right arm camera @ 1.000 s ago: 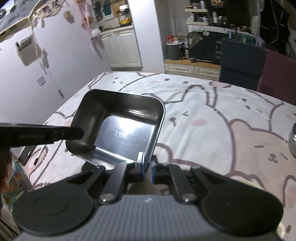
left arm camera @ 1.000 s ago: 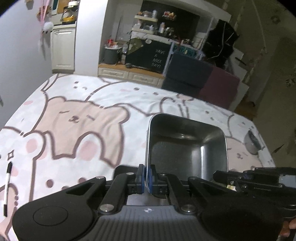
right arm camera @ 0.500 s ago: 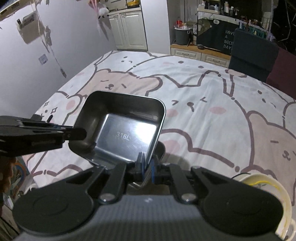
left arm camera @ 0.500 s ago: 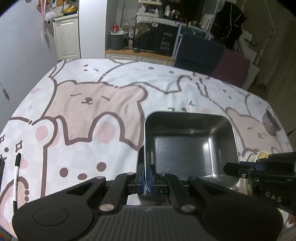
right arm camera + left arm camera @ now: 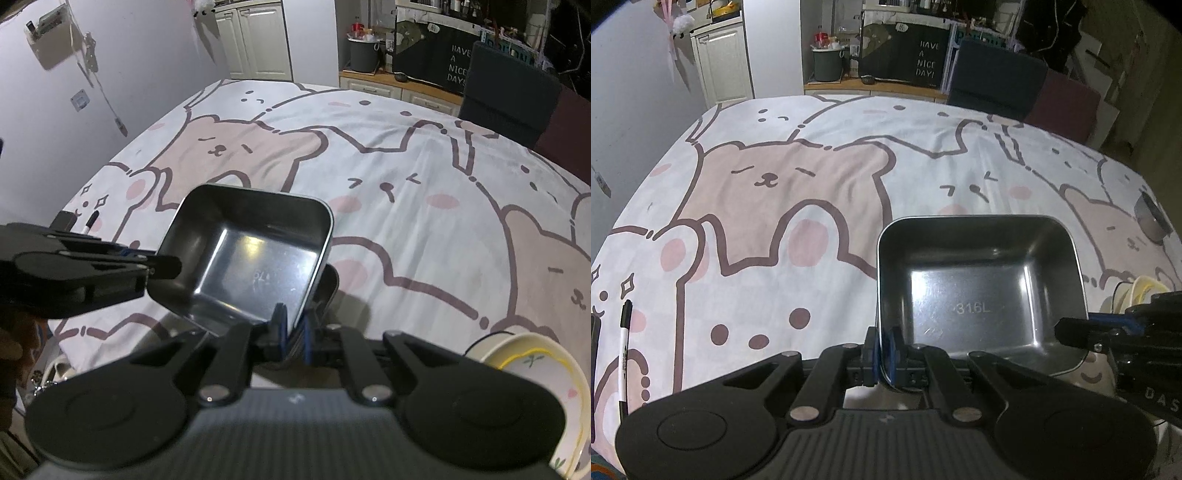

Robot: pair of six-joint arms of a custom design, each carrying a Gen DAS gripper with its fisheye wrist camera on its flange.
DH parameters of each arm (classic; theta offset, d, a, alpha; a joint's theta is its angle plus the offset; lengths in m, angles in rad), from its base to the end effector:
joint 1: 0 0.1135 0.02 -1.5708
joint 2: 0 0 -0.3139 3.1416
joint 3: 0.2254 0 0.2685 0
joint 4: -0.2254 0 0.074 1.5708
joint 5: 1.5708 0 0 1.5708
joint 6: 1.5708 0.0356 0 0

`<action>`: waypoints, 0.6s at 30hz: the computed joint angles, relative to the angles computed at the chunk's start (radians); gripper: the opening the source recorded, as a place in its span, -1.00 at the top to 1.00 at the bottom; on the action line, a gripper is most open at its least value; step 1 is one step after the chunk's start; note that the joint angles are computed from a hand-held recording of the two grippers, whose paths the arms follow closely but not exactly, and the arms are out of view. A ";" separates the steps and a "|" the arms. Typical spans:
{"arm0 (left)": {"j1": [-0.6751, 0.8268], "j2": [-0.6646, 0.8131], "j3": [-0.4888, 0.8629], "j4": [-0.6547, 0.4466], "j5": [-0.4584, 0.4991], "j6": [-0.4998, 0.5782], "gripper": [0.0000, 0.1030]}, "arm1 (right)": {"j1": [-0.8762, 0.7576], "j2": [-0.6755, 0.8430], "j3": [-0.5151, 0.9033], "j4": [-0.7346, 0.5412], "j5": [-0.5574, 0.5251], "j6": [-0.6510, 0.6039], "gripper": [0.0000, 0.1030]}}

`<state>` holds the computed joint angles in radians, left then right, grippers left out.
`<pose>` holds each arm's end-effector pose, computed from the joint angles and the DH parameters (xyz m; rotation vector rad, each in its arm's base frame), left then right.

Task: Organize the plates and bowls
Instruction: 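Carry the second steel tray with both grippers toward the nested bowls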

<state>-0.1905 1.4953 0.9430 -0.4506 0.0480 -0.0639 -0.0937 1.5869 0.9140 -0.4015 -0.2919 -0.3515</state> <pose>0.3036 -0.0603 0.2479 0.1812 2.5735 -0.1569 0.3182 -0.0196 0.2161 -0.4281 2.5531 0.2261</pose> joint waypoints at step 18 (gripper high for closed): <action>-0.029 0.062 0.013 -0.002 -0.072 0.008 0.79 | 0.015 0.033 0.013 -0.007 0.005 -0.022 0.73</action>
